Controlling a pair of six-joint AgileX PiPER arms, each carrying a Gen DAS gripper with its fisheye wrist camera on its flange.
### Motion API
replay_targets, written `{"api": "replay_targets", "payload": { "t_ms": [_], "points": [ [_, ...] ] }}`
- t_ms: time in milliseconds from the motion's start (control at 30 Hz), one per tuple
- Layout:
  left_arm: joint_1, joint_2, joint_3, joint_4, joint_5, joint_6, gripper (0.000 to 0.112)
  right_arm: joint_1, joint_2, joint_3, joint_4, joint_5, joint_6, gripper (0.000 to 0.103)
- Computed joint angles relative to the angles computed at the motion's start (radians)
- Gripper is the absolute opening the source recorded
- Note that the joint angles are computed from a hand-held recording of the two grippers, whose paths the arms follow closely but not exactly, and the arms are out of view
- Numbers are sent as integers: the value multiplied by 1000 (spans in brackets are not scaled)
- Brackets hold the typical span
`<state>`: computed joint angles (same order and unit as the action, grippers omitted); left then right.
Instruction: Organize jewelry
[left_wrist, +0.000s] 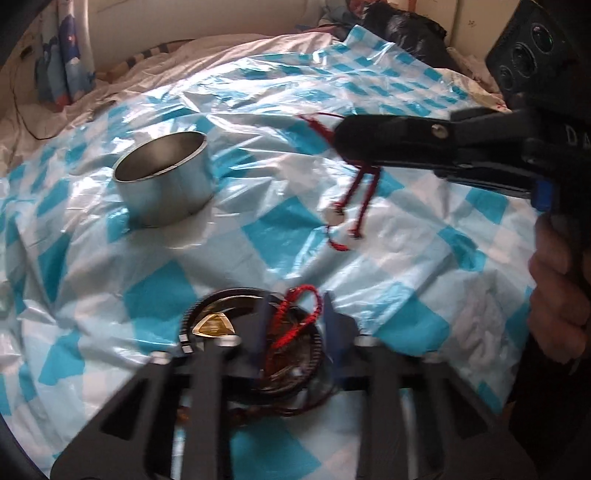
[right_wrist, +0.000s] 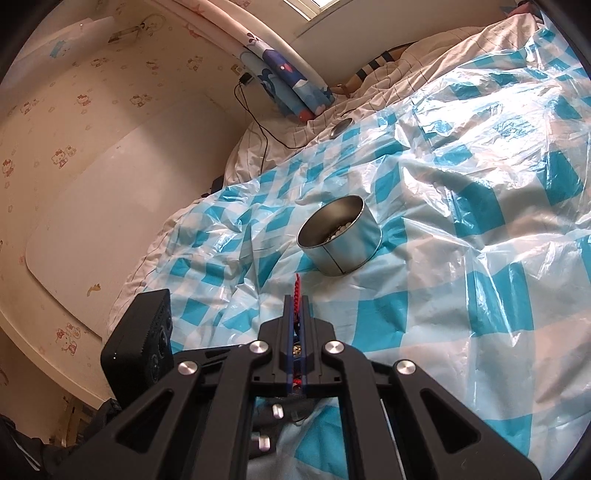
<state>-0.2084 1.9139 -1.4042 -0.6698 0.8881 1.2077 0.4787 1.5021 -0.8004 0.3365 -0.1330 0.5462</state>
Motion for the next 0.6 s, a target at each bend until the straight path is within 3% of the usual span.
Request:
{"api": "replay_targets", "payload": {
  "t_ms": [133,400,600],
  "points": [
    [34,14,-39,-48,64,3,3,4,9,-7,27,2,-28,3],
    [112,86,-176,-154,248,-55,2,4,4,3,68,-18,-64,3],
    [154,130,-260,-206,310,-109,2,6,-10,20,110,-47,-104,3]
  ]
}}
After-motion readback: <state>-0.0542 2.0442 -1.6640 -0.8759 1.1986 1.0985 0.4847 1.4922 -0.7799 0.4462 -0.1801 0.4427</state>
